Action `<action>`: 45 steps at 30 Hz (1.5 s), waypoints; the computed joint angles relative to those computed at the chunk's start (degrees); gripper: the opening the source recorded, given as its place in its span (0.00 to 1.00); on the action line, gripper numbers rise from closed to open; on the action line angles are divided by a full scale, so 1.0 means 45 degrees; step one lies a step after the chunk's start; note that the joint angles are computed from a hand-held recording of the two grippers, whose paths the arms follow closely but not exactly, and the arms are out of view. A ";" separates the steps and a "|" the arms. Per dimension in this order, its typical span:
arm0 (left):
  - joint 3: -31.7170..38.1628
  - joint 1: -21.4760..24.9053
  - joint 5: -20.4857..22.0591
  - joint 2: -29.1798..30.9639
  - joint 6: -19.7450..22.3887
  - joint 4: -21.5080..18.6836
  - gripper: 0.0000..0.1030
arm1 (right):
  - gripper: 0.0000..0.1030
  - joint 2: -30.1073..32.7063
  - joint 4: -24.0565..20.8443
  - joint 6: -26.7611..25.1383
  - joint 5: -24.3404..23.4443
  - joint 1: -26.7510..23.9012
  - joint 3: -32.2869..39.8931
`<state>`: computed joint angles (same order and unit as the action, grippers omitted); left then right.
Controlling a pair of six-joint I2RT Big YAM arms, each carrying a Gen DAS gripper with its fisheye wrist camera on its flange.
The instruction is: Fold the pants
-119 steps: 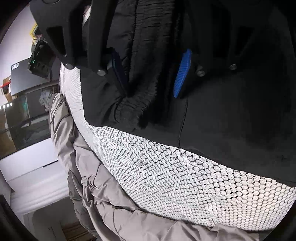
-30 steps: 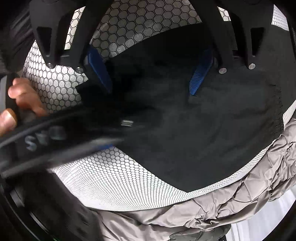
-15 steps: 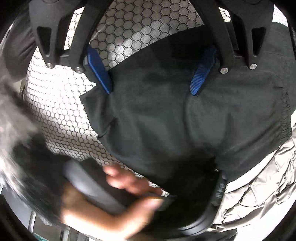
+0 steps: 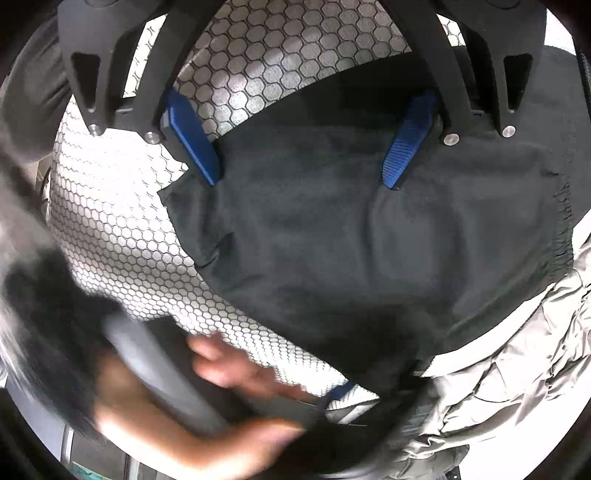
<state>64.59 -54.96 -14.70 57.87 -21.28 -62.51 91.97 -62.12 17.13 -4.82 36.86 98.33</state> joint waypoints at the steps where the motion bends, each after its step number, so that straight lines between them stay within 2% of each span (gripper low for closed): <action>1: -0.0027 0.0011 0.0020 -0.0102 0.0007 -0.0007 0.86 | 0.61 -0.0733 0.0315 0.0416 -0.0307 -0.0109 -0.0974; 3: -0.0097 0.0033 0.0028 -0.0305 -0.0043 -0.0057 0.87 | 0.61 -0.2273 0.0908 0.1560 -0.1229 -0.0257 -0.2986; 5: -0.0218 0.0038 0.0010 -0.0414 -0.0173 -0.0113 0.89 | 0.59 -0.3685 0.2190 0.2391 -0.2421 -0.0466 -0.4955; 6: -0.0279 0.0019 -0.0051 -0.0442 -0.0208 -0.0097 0.90 | 0.54 -0.4126 0.2692 0.2347 -0.2599 -0.0406 -0.5620; 7: -0.0338 0.0020 -0.0121 -0.0441 -0.0185 -0.0084 0.91 | 0.47 -0.4265 0.2676 0.2097 -0.2345 -0.0286 -0.5800; 8: -0.0361 0.0046 -0.0123 -0.0440 -0.0131 -0.0110 0.92 | 0.46 -0.4200 0.2397 0.1870 -0.1917 -0.0144 -0.5702; 10: -0.0357 -0.0031 -0.0094 -0.0383 -0.0181 -0.0105 0.93 | 0.31 -0.3886 0.2060 0.1801 -0.1875 -0.0152 -0.5229; 13: -0.0308 0.0024 0.0185 -0.0263 -0.0260 -0.0123 0.93 | 0.24 -0.2779 0.1231 0.1179 -0.1446 -0.0115 -0.3901; 19: -0.0282 0.0267 0.0481 -0.0202 0.0135 -0.0133 0.95 | 0.21 0.0177 0.0498 0.0461 -0.0750 -0.0622 -0.0538; 21: -0.0226 0.0080 0.0289 -0.0133 0.0109 -0.0199 0.96 | 0.21 0.1023 0.0137 0.0284 -0.0296 -0.0730 0.0540; 25: -0.0195 0.0083 0.0475 -0.0081 0.0040 -0.0215 0.97 | 0.21 0.2050 -0.0656 0.0039 0.0144 -0.0789 0.2135; 27: -0.0200 0.0033 0.0451 -0.0070 0.0004 -0.0199 0.97 | 0.24 0.2096 -0.0608 0.0013 0.0078 -0.0843 0.2316; 29: -0.0188 -0.0036 0.0340 -0.0065 0.0005 -0.0189 0.97 | 0.31 0.1650 -0.0446 0.0524 -0.0196 -0.0992 0.1872; 31: -0.0185 0.0005 0.0330 -0.0074 0.0034 -0.0156 0.98 | 0.39 0.0641 0.0100 0.1196 -0.0957 -0.1163 0.0556; 35: -0.0191 0.0025 0.0207 -0.0300 -0.0099 -0.0171 0.98 | 0.40 -0.1948 0.1294 0.2582 -0.2320 -0.1160 -0.2985; 37: -0.0211 0.0012 0.0099 -0.0463 -0.0258 -0.0280 0.98 | 0.40 -0.3269 0.2613 0.3663 -0.2983 -0.1069 -0.4799; 38: -0.0220 0.0033 0.0045 -0.0568 -0.0320 -0.0358 0.97 | 0.39 -0.3851 0.3292 0.4213 -0.3206 -0.0998 -0.5594; 39: -0.0243 0.0085 0.0040 -0.0706 -0.0367 -0.0412 0.97 | 0.31 -0.4145 0.3461 0.4461 -0.3116 -0.0855 -0.5939; 43: -0.0286 0.0636 0.0108 -0.1526 -0.0356 -0.0714 0.97 | 0.11 -0.4234 0.3414 0.4072 -0.1835 -0.0159 -0.5806; 45: -0.0312 0.1062 -0.0023 -0.2011 -0.0362 -0.0790 0.97 | 0.09 -0.4022 0.3418 0.3671 -0.1317 0.0072 -0.5473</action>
<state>63.18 -50.18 -14.80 48.81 -22.90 -66.07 73.87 -46.74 33.65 -10.75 37.19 73.70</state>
